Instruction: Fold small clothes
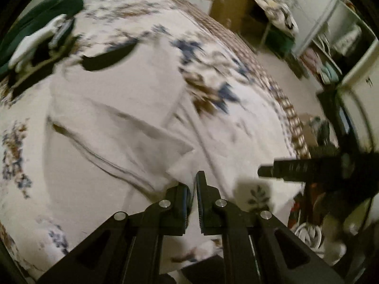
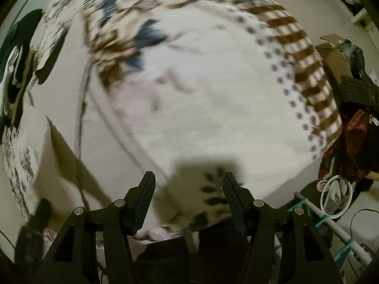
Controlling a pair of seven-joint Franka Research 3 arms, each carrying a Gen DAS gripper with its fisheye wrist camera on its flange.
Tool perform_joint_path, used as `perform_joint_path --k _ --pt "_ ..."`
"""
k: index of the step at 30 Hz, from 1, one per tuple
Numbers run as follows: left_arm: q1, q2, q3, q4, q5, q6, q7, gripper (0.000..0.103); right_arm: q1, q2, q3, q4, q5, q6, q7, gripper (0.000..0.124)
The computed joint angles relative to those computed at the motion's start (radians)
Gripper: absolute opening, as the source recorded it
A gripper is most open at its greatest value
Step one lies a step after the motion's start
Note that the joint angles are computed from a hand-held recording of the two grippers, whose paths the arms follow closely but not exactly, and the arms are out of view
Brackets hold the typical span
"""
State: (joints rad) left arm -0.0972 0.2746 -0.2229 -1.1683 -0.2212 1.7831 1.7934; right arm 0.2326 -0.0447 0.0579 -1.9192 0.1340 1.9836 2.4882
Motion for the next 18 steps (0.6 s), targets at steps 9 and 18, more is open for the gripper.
perform_joint_path --k 9,18 --pt "-0.012 0.009 0.033 -0.014 0.12 -0.052 -0.113 0.065 -0.038 -0.062 -0.024 -0.082 0.088 0.032 -0.123 0.061" --pt "0.095 -0.006 0.111 -0.05 0.243 -0.101 -0.241 0.086 -0.018 0.091 -0.014 0.049 0.191 0.162 -0.286 0.061"
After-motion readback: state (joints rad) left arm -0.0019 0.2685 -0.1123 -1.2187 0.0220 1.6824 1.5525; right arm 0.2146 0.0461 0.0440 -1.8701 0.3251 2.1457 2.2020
